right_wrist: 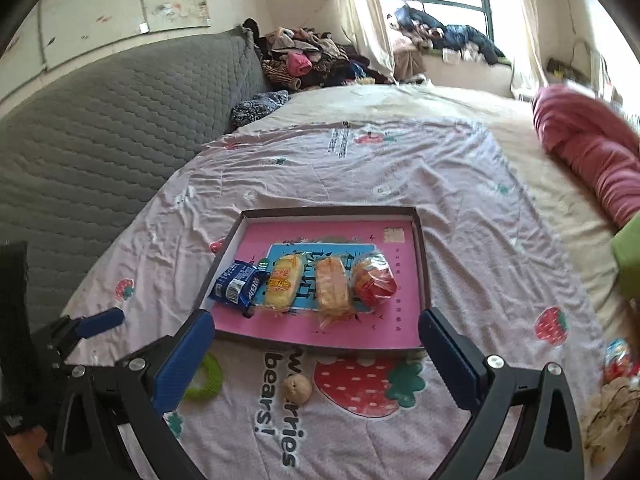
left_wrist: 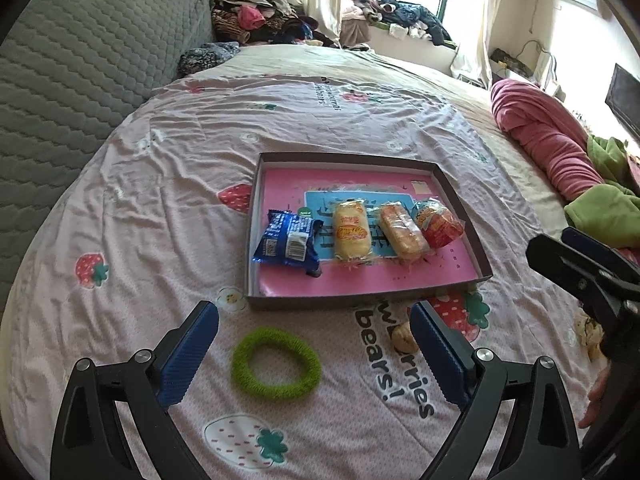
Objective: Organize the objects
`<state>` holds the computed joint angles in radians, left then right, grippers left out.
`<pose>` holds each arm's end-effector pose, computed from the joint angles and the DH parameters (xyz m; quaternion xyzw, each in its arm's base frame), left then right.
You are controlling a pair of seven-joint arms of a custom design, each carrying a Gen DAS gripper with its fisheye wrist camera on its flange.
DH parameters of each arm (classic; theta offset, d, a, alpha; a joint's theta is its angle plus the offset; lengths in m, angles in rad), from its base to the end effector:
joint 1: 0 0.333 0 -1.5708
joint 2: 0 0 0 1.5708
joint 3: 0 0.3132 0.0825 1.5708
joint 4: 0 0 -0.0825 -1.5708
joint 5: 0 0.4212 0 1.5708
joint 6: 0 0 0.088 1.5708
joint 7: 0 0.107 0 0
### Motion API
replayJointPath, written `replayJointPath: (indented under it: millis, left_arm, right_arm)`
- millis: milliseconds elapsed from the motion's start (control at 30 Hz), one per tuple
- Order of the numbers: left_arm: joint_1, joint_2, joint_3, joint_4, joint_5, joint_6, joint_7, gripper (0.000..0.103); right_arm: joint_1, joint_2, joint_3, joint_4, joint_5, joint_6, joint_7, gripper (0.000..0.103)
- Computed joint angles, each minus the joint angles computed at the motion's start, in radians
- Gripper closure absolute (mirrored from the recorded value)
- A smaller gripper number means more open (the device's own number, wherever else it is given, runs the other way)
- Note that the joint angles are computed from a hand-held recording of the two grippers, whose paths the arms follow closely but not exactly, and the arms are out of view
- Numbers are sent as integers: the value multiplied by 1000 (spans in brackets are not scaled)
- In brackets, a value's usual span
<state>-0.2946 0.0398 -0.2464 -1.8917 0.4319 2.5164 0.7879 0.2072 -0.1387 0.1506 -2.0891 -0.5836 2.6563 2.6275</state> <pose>0.5564 -0.3361 0.5306 -0.6575 0.6784 -0.2602 0.1993 0.5509 0.2262 0.5452 -0.5558 0.7305 -0.2482 0.3098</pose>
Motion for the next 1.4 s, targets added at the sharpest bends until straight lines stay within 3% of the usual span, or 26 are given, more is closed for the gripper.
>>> replayJointPath:
  millis: [433, 867, 1167, 1400]
  left_arm:
    - [14, -138, -9, -162, -36, 42, 7, 6]
    - [21, -243, -25, -269, -37, 54, -15, 6]
    - [27, -281, -32, -322, -29, 55, -38, 6]
    - [32, -277, -30, -347, -20, 67, -42, 6]
  right_arm:
    - [5, -89, 64, -56, -90, -76, 100, 0]
    - [28, -117, 110, -64, -59, -154, 109, 0]
    - [60, -102, 110, -77, -44, -191, 127, 0]
    - [79, -79, 94, -91, -26, -161, 128, 0]
